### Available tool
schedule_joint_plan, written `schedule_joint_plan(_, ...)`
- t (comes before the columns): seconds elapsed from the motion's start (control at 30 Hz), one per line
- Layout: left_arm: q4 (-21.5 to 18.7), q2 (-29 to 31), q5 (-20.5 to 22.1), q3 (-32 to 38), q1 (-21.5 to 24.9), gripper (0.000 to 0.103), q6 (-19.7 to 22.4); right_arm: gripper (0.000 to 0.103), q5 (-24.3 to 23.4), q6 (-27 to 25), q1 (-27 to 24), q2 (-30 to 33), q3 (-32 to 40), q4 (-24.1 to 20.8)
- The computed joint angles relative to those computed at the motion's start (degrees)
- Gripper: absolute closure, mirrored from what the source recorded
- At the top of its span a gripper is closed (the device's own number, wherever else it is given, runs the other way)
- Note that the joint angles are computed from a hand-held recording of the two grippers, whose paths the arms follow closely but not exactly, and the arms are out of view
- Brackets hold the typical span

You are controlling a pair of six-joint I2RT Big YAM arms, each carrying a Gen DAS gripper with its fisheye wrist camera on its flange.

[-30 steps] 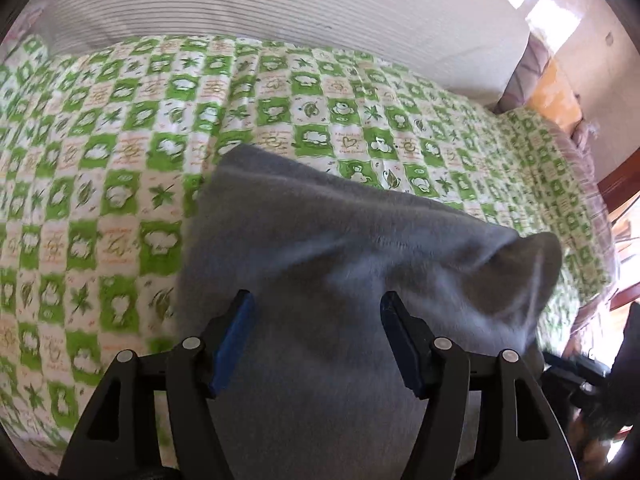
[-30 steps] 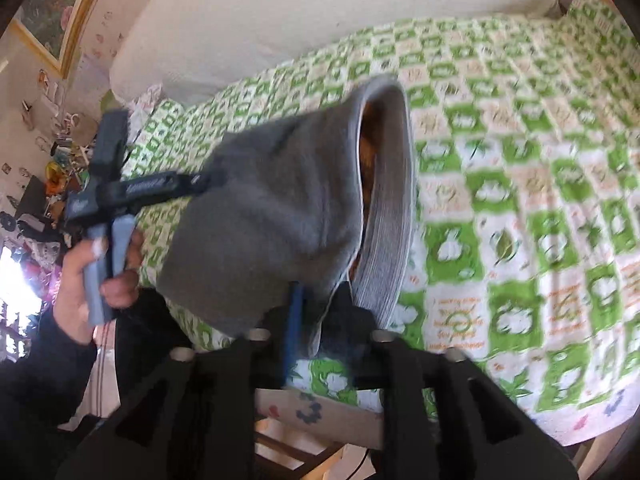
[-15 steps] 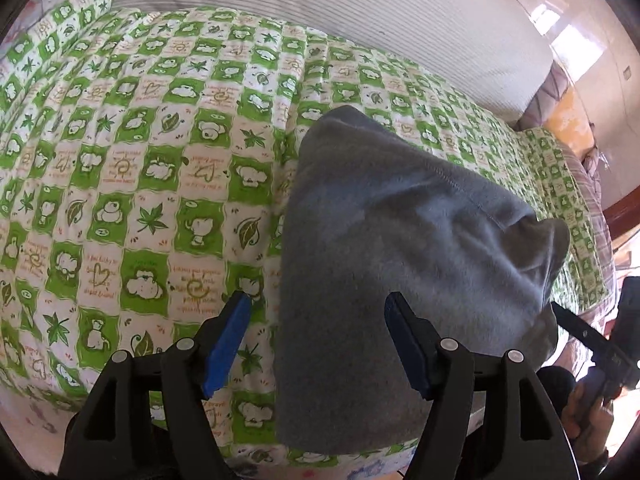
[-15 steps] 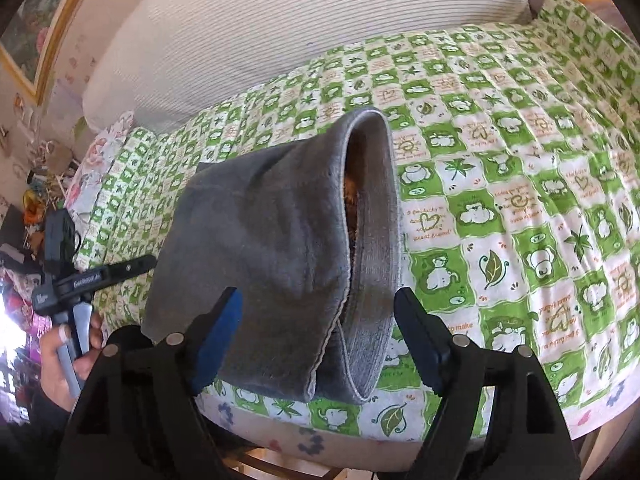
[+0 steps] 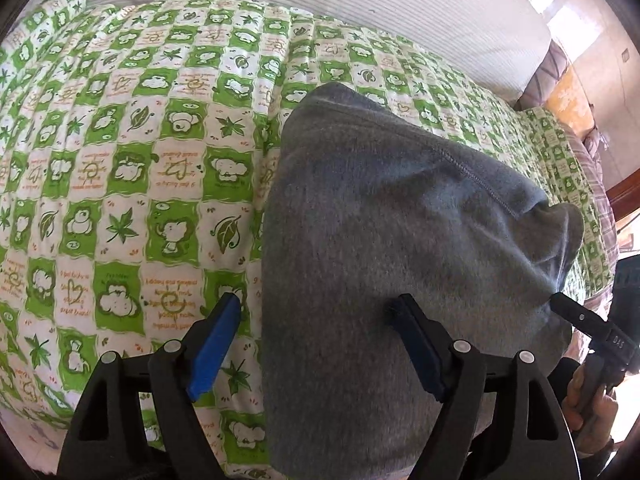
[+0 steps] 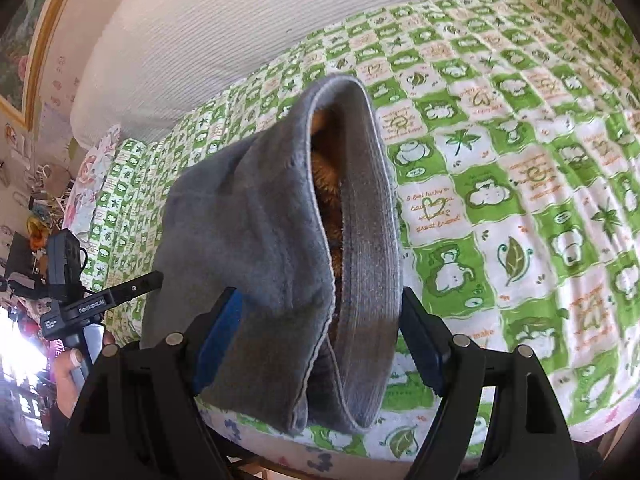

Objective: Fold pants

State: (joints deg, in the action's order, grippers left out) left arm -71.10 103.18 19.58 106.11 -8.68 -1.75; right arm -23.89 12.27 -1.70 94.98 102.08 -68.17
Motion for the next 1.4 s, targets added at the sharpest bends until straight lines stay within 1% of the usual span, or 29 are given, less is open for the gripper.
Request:
schedule_joint_plan(0.17, -0.9, 1.0, 1.1, 0.9, 0.0, 0.022, -0.1, 0.024, -2.1, 1.4, -0.1, 1.0, -0.2, 0.8)
schedule_joint_plan(0.37, -1.7, 3.0, 3.5, 2.8, -0.3, 0.020, -1.3, 0.023, -3.1, 1.5, 0.1, 2.0, 0.7, 1.4)
schedule_joint_plan(0.53, -1.8, 4.2, 3.9, 4.0, -0.8, 0.017, -1.8, 0.018, -3.9, 1.8, 0.5, 3.1, 1.5, 1.8)
schedule_joint_plan(0.63, 0.0, 3.4, 4.3, 2.5, -0.8, 0.017, -2.6, 0.018, -4.5, 2.0, 0.8, 3.4, 1.0, 3.0)
schedule_joint_plan(0.7, 2.1, 1.9, 3.2, 0.5, -1.3, 0.019, -1.4, 0.018, -4.0, 1.7, 1.4, 3.2, 0.4, 4.0)
schedule_joint_plan(0.77, 4.3, 0.5, 1.2, -1.2, -2.2, 0.026, -0.4, 0.018, -3.1, 0.8, 1.8, 2.9, -0.1, 4.4)
schedule_joint_plan(0.83, 6.3, -0.9, -1.0, -2.6, -3.1, 0.037, 0.6, 0.023, -1.6, -0.5, 2.3, 2.7, -0.3, 4.7)
schedule_joint_plan(0.87, 6.9, -1.4, -1.8, -3.1, -3.3, 0.041, 1.0, 0.027, -0.9, -0.9, 2.5, 2.6, -0.4, 4.8)
schedule_joint_plan(0.93, 7.7, -2.1, -3.8, -3.5, -3.8, 0.054, 1.7, 0.040, 0.6, -1.9, 2.9, 2.3, -0.5, 4.9)
schedule_joint_plan(0.97, 8.0, -2.3, -4.4, -3.5, -4.0, 0.057, 1.9, 0.043, 1.2, -2.4, 3.1, 2.1, -0.5, 5.1)
schedule_joint_plan(1.03, 8.1, -2.8, -4.5, -3.6, -3.6, 0.066, 1.9, 0.052, 2.7, -3.0, 3.7, 1.8, -0.4, 5.5)
schedule_joint_plan(1.13, 8.1, -3.3, -3.1, -3.7, -2.9, 0.073, 1.1, 0.059, 4.4, -3.4, 4.5, 1.3, -0.1, 5.9)
schedule_joint_plan(1.23, 8.6, -4.4, -2.5, -4.3, -2.4, 0.075, 0.5, 0.062, 5.3, -3.3, 5.4, 1.3, 1.2, 6.2)
schedule_joint_plan(1.4, 10.1, -6.5, -3.4, -5.6, -1.9, 0.076, 0.4, 0.064, 4.9, -4.8, 6.0, 1.6, 3.3, 5.9)
